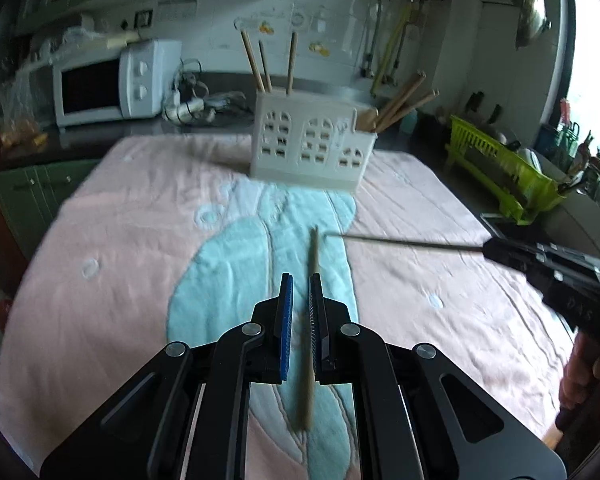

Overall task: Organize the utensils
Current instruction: 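Lift both chopsticks off the blanket and carry them toward the holder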

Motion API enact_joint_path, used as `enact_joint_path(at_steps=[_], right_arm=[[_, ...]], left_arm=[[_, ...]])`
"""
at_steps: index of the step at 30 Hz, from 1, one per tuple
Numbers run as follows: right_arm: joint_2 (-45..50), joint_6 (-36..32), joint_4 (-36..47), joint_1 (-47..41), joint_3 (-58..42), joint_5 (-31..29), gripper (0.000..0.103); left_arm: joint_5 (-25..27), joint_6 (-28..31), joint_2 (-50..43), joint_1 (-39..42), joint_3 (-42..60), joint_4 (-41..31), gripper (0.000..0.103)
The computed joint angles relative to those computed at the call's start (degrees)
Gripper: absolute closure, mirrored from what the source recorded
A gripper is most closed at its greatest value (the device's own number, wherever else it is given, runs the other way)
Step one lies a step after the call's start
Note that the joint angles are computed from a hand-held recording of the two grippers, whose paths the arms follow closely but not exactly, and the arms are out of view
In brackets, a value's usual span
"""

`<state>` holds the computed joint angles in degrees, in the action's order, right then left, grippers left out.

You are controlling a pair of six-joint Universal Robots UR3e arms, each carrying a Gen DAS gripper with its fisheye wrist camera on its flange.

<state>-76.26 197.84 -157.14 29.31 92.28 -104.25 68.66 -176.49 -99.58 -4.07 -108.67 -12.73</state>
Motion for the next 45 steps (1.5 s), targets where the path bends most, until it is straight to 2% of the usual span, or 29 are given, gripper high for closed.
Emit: enact_joint_path(at_steps=[6,8,10,15,22,26,28,30,31,40,45], right_arm=[[-0.52,0.58,-0.18,0.09,0.77,0.29,0.096],[-0.53,0.44,-0.45,0.21,0.91,0.2,0.096],[-0.38,0.34,-0.24,0.39,0.57,0.13,0.096],[-0.23,0.7,-0.17,0.59,0.52,0.04,0.096],[-0.02,0.49,-0.14,0.56,0.59,0.12,0.096],[-0.08,0.18,-0.35,0.46,0.85,0.19,0.096],[-0.04,0.29,-0.5,0.54,0.92,0.12,0.096],[-0.02,0.18,-0.55,0.62,0.88,0.05,0.096],[-0.03,0.1,-0.66,0.52,0.97,0.16,0.096],[0.09,-0.43,-0.8,0.32,0.32,0.01,0.096],[0.16,-0.79,-0.57,0.16,-0.65,-0.06,0.096]], left_arm=[[-1.05,4.4,0.36,-0.65,-4.46,-3.86,0.088],[-1.77,4.74,0.08,-0.39,-5.24,-5.27,0.08],[-1.95,4.87,-0.27,-0.27,-6.36,-4.79,0.077],[-0.21,5.1,-1.78,-1.39,-6.52,-4.67,0.077],[2.92,4.23,-4.33,-2.54,-5.12,-4.22,0.08],[7.74,5.36,-4.78,-5.52,-5.07,-2.28,0.081],[10.87,5.81,-5.21,-7.15,-4.22,-2.28,0.087],[11.55,5.72,-5.34,-7.3,-3.36,-3.22,0.094],[11.14,5.57,-5.2,-6.95,-3.02,-4.01,0.097],[6.68,6.28,-1.01,-4.63,-3.53,-4.25,0.098],[4.28,4.81,1.4,-2.64,-2.23,-3.43,0.098]])
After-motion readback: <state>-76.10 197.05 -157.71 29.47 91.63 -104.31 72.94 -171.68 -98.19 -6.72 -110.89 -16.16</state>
